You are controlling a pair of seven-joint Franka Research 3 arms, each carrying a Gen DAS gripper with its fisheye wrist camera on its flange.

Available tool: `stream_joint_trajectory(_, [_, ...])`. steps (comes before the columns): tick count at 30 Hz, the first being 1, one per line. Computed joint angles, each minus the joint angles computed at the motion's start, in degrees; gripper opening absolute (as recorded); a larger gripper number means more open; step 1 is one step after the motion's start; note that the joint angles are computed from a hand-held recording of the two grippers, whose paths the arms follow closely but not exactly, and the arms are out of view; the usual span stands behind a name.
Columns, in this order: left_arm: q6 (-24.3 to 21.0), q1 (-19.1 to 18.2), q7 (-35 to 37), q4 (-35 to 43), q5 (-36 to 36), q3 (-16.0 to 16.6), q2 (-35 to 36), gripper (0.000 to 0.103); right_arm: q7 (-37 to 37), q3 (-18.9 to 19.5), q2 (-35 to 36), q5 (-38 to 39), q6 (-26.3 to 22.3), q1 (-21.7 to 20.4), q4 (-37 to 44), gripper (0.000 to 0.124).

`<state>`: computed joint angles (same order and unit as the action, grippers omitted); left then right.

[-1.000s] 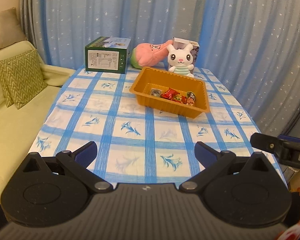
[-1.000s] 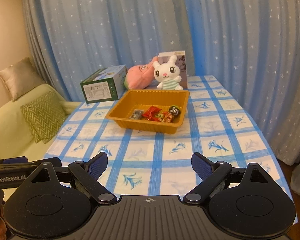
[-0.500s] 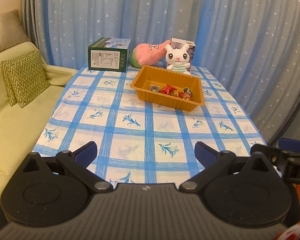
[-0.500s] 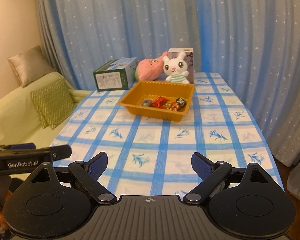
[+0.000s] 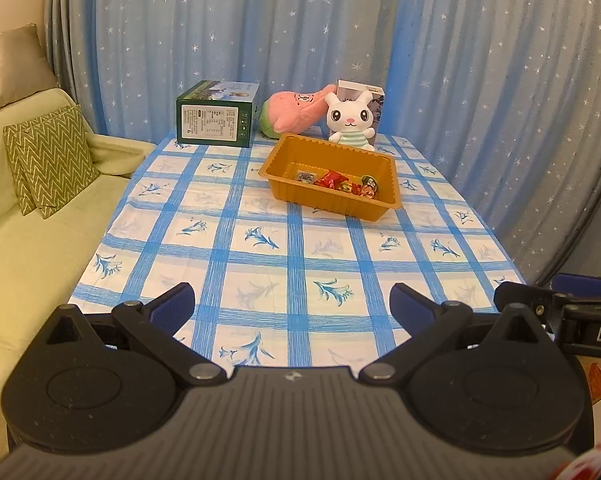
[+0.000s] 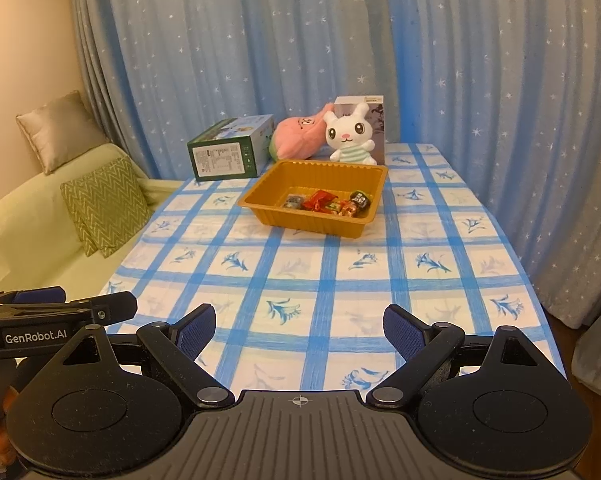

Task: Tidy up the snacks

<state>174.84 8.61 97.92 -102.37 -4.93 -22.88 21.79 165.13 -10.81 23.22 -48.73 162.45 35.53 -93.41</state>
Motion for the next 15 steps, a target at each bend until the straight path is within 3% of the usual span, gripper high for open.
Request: stream_joint_trajectory(15, [-0.18,0.52,1.7,-0.38,-1.47,-0.94,-0.37,0.103,0.18,0.31,-0.83,-0.01,0.09,-0.43,-1.12,0.09])
